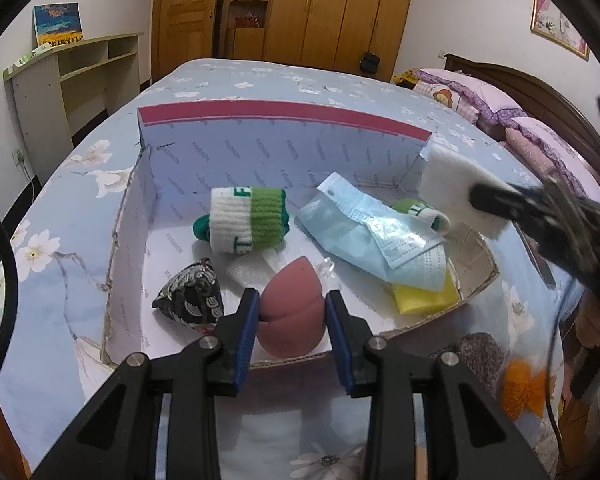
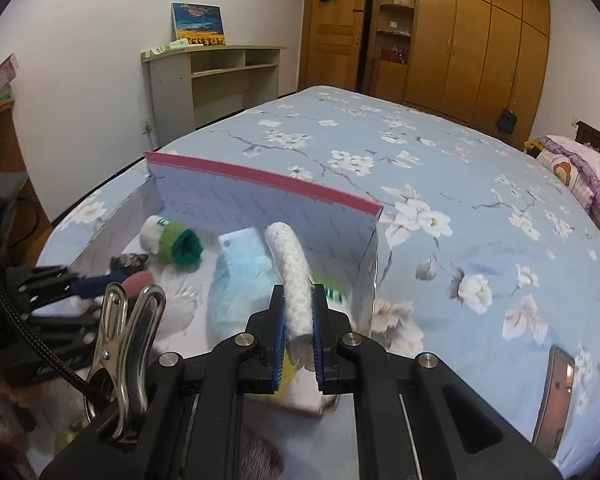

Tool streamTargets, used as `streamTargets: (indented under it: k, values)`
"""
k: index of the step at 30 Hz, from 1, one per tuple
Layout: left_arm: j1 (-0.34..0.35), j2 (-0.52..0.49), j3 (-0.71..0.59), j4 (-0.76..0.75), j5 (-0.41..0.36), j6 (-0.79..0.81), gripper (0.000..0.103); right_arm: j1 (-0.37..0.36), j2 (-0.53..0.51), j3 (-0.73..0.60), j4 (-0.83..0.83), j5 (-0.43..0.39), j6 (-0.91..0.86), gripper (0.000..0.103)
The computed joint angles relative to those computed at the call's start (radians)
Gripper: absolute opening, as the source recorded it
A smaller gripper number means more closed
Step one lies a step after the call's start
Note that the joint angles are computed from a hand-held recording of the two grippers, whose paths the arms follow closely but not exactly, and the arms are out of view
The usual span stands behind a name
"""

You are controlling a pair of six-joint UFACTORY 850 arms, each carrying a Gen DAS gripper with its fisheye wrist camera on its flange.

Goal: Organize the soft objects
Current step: 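Open the right gripper to drop the roll while the left releases the pink sponge in the box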

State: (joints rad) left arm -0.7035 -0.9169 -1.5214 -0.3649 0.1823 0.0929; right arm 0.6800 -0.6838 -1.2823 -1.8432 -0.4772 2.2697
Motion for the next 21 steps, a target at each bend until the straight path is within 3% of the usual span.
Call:
streamTargets:
  k: [7,19,21]
  values:
    - [0.005,-0.002,0.002,0.086,0.006,-0.096,0.036,-0.034,-0.076,-0.098,0.051,0.029,-0.066,0.012]
    - [-0.007,-0.005,0.004,-0.032,0.020,0.019,0.037,-0.054,-0.150,-0.178,0.070,0.052,-0.102,0.012]
    - [-0.010,-0.006,0.002,-0.070,0.021,0.056,0.043,-0.055,-0.153,-0.180,0.055,0.060,-0.086,0.012]
